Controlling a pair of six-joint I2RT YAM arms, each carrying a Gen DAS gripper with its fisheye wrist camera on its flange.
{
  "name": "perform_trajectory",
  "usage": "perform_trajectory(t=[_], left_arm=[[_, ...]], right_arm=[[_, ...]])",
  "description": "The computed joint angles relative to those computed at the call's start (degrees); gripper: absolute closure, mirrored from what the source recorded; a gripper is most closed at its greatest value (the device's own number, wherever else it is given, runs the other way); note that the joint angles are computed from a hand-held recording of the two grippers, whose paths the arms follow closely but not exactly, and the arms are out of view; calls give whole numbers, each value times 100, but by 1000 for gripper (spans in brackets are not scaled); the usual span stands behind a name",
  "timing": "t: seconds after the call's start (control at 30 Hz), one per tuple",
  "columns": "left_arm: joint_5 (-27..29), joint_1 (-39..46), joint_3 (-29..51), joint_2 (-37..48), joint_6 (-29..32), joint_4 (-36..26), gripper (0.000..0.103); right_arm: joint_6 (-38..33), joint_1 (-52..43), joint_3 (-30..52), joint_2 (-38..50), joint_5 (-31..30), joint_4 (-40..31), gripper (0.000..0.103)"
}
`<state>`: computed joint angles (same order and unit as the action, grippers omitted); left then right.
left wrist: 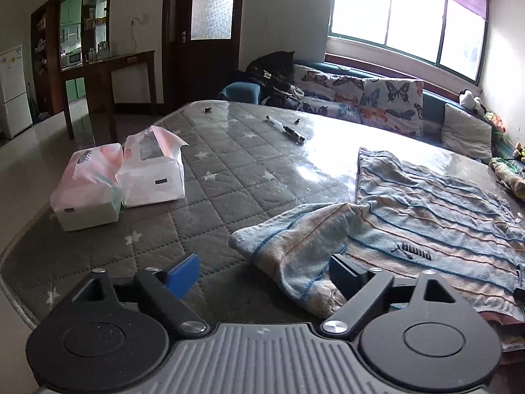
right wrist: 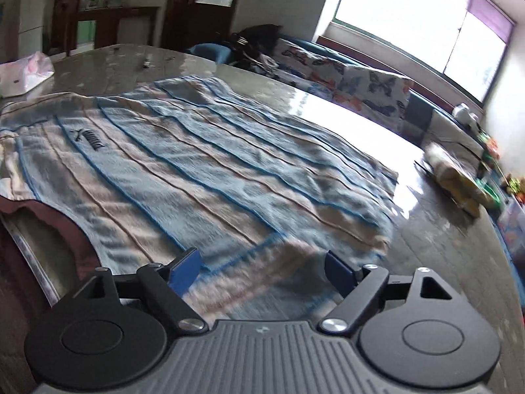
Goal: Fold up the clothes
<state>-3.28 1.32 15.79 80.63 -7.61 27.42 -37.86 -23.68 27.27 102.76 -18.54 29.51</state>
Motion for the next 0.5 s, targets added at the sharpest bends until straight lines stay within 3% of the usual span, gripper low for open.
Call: perform_trajectory(t=[0.3, 0.5], left_arm=[[64, -266, -16, -11, 9, 147, 0], [80, -491, 67, -27, 14, 149, 0]], right_arm=[[-159, -1265, -380, -318, 201, 417, 18], [-2, -2211, -325, -318, 251, 570, 18]])
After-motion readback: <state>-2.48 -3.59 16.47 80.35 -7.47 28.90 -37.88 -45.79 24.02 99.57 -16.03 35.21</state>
